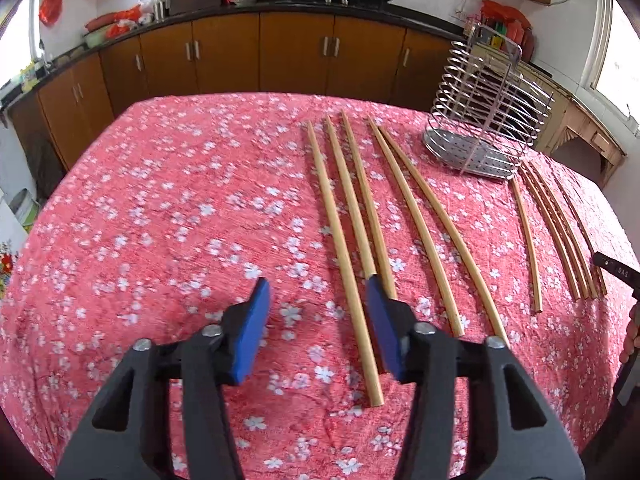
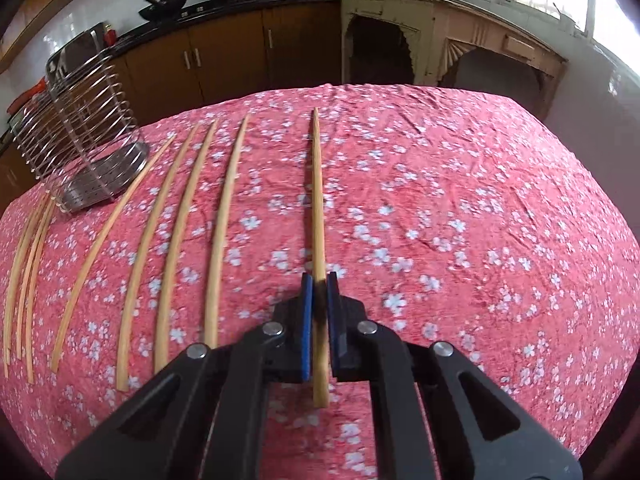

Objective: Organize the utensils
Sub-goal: 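Lower the left tool onto a single chopstick and close its fingers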

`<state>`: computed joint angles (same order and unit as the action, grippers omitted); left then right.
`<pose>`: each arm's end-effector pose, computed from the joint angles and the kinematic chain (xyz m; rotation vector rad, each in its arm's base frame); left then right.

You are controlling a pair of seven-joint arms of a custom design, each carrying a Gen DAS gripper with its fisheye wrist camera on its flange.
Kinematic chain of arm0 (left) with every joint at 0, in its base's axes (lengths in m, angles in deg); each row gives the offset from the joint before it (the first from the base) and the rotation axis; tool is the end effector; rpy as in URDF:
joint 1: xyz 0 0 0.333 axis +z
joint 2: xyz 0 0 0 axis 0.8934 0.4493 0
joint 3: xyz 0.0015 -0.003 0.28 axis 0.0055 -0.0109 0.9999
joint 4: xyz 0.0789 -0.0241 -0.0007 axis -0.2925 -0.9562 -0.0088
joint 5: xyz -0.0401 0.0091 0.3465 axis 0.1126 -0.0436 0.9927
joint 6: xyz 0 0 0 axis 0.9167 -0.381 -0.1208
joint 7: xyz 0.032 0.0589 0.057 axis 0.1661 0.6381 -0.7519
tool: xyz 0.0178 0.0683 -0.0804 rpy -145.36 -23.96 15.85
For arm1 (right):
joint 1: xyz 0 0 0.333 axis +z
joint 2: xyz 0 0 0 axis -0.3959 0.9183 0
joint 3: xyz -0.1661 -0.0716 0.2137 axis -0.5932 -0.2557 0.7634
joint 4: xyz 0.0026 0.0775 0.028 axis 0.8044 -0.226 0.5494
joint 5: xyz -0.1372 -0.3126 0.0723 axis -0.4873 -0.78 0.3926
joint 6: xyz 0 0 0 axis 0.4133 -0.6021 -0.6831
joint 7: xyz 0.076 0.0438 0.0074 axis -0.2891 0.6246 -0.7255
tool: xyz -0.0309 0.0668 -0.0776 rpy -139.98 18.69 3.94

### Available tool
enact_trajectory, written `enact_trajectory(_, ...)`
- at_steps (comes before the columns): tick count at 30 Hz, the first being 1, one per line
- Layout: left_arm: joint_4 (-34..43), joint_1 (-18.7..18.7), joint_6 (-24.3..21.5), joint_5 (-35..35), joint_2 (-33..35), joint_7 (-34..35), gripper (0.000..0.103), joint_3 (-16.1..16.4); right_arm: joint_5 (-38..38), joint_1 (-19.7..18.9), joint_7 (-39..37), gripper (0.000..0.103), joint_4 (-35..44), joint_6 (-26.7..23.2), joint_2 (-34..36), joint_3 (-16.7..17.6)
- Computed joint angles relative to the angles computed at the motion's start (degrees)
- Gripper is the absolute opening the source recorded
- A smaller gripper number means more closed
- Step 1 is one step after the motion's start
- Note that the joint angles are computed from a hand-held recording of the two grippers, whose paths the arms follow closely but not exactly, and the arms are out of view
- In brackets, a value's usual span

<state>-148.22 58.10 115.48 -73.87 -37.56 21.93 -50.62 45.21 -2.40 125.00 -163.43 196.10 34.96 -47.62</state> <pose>0.3655 -0.0700 0.4911 -1.9727 1.6892 -0.6954 0.4340 0.2771 0.4575 -1.6759 1.9971 -0.6469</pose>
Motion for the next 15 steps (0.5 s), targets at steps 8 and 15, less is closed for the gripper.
enact_trajectory(8, 3.96, 1.22, -1.77, 2.18, 5.10, 0.71, 0.019, -1.98, -2.89, 0.19, 1.20, 0.008, -0.50, -0.56, -0.20, 0.42)
enact_trajectory(15, 9.46, 5.51, -2.39, 8.79, 11.35, -2.08, 0.007, -3.94, -2.91, -0.02, 1.21, 0.008, -0.44, 0.70, 0.19, -0.12)
